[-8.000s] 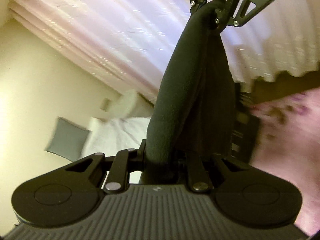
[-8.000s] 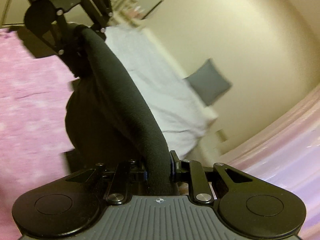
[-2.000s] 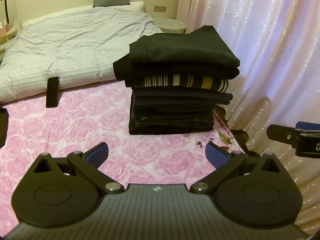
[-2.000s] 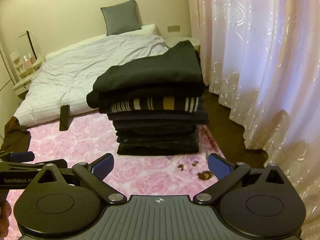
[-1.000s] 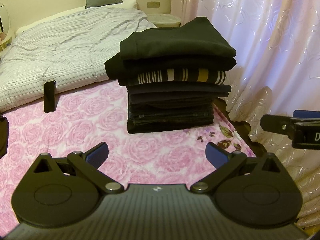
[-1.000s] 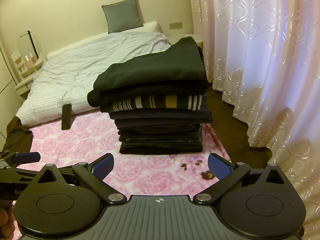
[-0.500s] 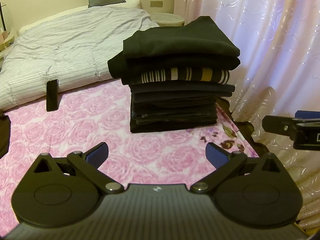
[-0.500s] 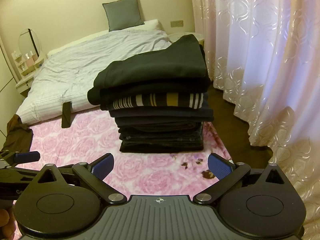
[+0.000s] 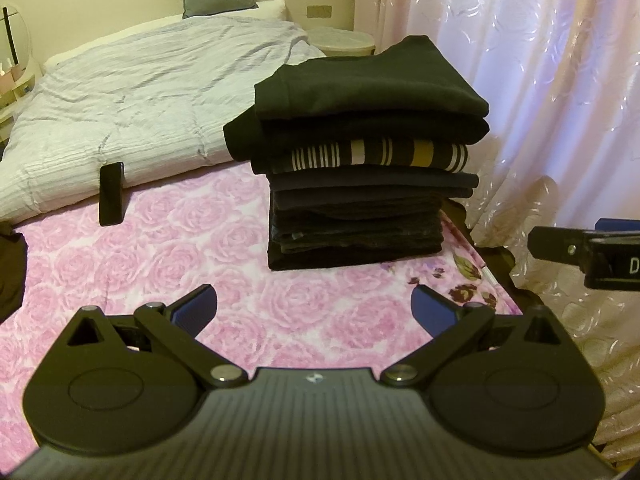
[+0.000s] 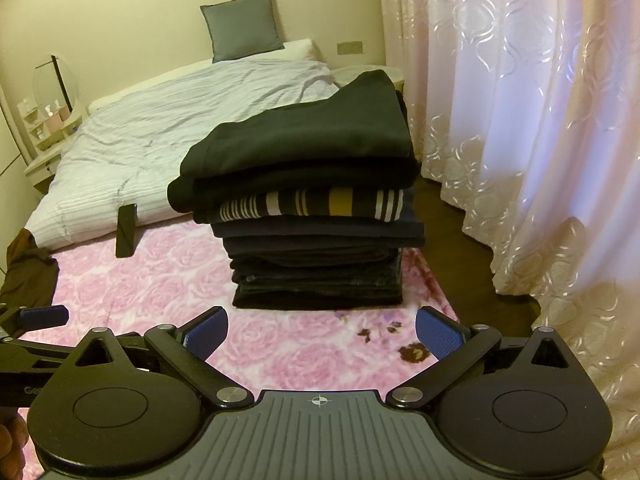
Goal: Fold clothes
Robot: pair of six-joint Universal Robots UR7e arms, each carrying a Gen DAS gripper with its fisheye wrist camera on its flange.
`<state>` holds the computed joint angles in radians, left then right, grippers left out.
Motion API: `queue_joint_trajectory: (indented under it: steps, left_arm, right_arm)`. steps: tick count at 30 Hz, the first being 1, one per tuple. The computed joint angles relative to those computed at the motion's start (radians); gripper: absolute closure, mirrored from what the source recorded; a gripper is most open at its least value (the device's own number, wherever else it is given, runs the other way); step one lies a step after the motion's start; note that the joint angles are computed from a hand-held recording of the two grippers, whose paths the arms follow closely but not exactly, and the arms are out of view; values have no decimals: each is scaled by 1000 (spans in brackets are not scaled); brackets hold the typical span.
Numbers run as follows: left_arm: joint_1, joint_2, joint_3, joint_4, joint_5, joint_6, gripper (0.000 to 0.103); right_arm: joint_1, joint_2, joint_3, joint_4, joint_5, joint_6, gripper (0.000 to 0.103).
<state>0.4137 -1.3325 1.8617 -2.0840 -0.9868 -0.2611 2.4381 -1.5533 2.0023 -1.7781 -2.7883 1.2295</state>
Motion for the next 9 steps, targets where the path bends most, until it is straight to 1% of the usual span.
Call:
queue_joint_trajectory:
  steps: [6,9]
  left_arm:
    - [2,5,0,-9,2,4,1]
    - [1,-3,15,-47,-5,20,1]
  right_arm:
    - [-5,-5,3,-13,3,-14,1]
    - [-7,-8,6,-21,7,-20,1]
